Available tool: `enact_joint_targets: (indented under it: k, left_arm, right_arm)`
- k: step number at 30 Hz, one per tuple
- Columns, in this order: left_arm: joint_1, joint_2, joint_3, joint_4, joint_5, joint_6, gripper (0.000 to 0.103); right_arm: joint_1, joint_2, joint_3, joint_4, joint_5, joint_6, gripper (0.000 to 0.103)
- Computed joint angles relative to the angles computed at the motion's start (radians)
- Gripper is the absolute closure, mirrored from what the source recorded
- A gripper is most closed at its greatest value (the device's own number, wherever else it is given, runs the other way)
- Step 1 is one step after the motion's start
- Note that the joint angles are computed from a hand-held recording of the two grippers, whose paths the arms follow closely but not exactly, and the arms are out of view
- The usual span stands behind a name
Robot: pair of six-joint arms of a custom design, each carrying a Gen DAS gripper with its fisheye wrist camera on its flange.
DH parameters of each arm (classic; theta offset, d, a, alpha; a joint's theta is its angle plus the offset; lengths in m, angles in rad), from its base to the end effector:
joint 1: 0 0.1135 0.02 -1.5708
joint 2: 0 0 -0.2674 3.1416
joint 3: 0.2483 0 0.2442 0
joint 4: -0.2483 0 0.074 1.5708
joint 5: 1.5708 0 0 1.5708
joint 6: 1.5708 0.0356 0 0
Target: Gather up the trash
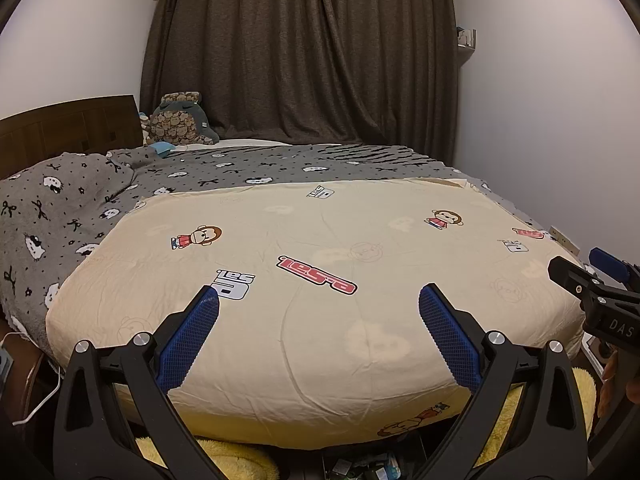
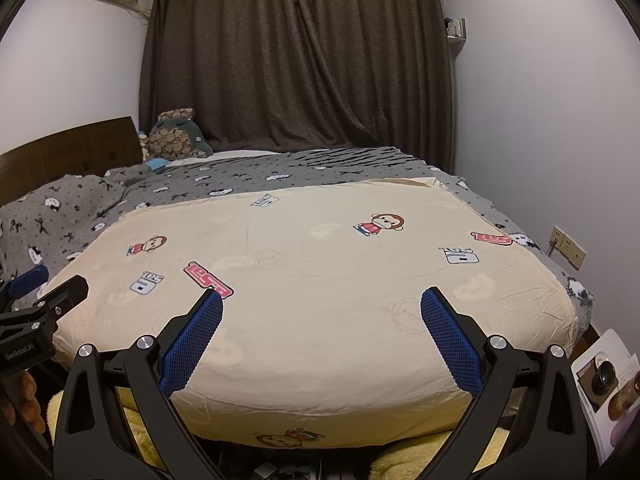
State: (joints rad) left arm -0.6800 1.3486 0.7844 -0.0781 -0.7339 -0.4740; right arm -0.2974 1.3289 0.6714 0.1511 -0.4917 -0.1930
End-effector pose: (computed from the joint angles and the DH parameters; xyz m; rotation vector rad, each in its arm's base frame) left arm 0.2277 -0.1535 0.2383 -0.1769 2.0254 0.0978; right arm 0.2651 -0.0637 0.2248 -0.1904 2.0093 0.2006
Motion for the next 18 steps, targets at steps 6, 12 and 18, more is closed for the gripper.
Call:
enact_joint_targets:
  k: [6, 12, 18]
  left_arm:
    - [-0.002, 0.001, 0.004, -0.008, -0.005, -0.005, 0.008]
    - [-0.003, 0.002, 0.009, -0.017, -0.01, -0.011, 0.008]
    - [-0.003, 0.003, 0.009, -0.018, -0.011, -0.011, 0.008]
  right_arm:
    - [-0.004, 0.0, -0.002, 0.004, -0.005, 0.004, 0.004]
    - [-0.006, 0.0, 0.0, 0.002, -0.006, 0.003, 0.004]
    - [-0.008, -0.001, 0.0, 0.001, -0.008, 0.003, 0.004]
